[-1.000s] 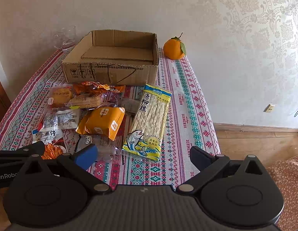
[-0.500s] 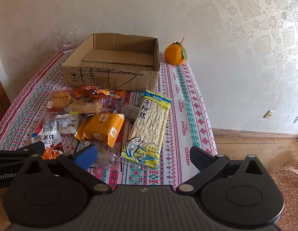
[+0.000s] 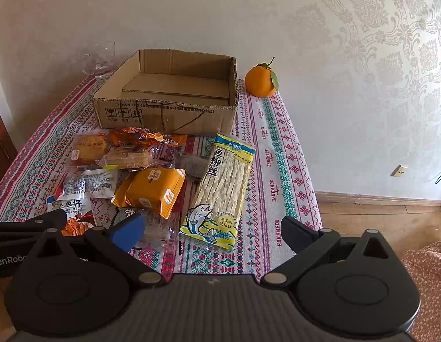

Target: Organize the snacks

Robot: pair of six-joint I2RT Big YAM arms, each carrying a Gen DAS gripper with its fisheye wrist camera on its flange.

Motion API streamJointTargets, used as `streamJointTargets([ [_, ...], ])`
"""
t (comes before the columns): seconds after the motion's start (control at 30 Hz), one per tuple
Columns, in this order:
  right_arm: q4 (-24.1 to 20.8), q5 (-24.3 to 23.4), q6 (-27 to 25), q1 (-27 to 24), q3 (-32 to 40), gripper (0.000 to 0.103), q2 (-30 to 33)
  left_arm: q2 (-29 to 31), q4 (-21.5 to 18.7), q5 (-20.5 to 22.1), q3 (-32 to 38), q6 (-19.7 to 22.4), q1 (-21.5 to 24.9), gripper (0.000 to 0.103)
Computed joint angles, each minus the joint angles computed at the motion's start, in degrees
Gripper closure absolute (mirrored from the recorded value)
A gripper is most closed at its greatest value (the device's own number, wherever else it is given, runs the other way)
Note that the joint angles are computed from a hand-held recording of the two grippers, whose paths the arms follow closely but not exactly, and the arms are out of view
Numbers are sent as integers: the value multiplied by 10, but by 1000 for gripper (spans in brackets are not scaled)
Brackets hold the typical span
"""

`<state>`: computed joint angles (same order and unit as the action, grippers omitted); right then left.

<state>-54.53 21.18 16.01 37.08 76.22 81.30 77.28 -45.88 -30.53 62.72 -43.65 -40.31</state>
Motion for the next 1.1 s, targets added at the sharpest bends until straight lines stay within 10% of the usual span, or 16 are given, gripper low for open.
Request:
streamJointTargets([
  [1.1,17,-8,-15,-8,-2,0,4,10,6,2,4,1,4,1],
])
